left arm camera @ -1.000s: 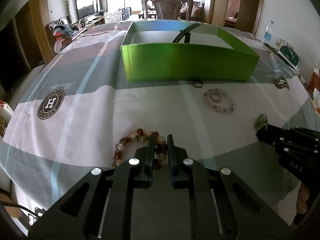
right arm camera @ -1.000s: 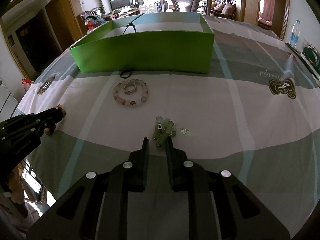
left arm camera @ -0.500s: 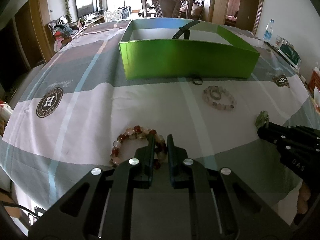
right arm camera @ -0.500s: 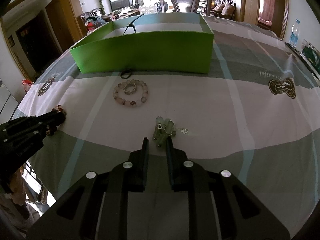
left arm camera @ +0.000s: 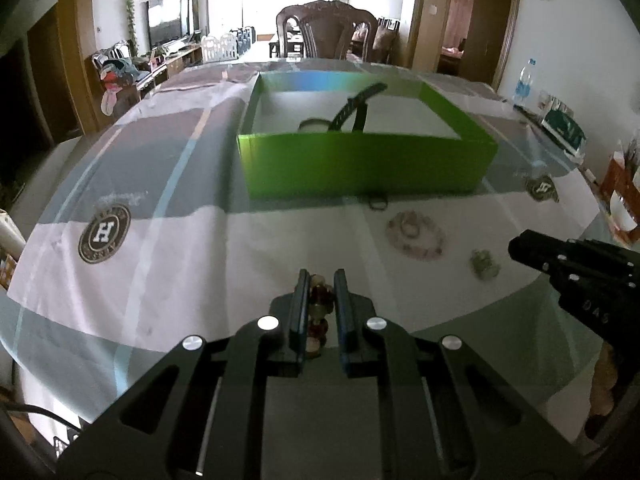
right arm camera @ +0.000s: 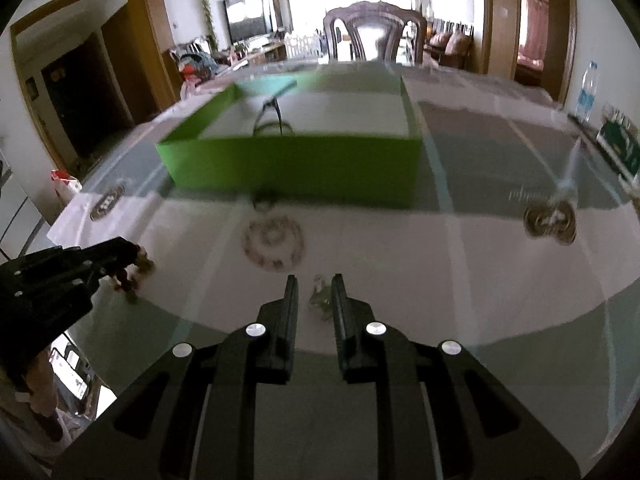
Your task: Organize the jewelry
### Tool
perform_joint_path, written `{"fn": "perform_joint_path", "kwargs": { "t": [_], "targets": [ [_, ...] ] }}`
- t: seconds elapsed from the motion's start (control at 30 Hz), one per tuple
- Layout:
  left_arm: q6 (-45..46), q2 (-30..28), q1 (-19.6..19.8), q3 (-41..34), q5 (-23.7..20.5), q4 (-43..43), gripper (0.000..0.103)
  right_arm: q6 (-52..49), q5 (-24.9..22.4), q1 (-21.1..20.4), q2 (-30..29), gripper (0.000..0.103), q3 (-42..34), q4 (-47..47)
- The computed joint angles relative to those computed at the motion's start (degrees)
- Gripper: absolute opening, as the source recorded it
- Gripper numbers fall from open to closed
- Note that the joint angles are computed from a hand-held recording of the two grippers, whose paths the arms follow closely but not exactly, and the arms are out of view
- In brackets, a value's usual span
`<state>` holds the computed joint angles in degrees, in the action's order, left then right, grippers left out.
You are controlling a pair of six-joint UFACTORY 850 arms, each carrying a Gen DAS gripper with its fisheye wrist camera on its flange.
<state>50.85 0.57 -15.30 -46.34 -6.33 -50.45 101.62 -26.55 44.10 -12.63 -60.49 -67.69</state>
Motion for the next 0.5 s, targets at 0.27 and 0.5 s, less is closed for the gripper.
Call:
{"fn": "perform_joint_path", "kwargs": {
  "t": [0.27, 0.5],
  "targets": [
    [-2.0, 0.7, -0.5, -0.1, -0.8, 2.3, 0.012, -2.1, 0.4, 0.3, -0.9, 0.017, -1.3, 1.0],
    [-0.8, 0.4, 0.5, -1.4, -2.5, 1.2, 0.012, -4.6, 2.0, -0.2, -0.8, 0.017, -2.1, 2.8]
  ]
}}
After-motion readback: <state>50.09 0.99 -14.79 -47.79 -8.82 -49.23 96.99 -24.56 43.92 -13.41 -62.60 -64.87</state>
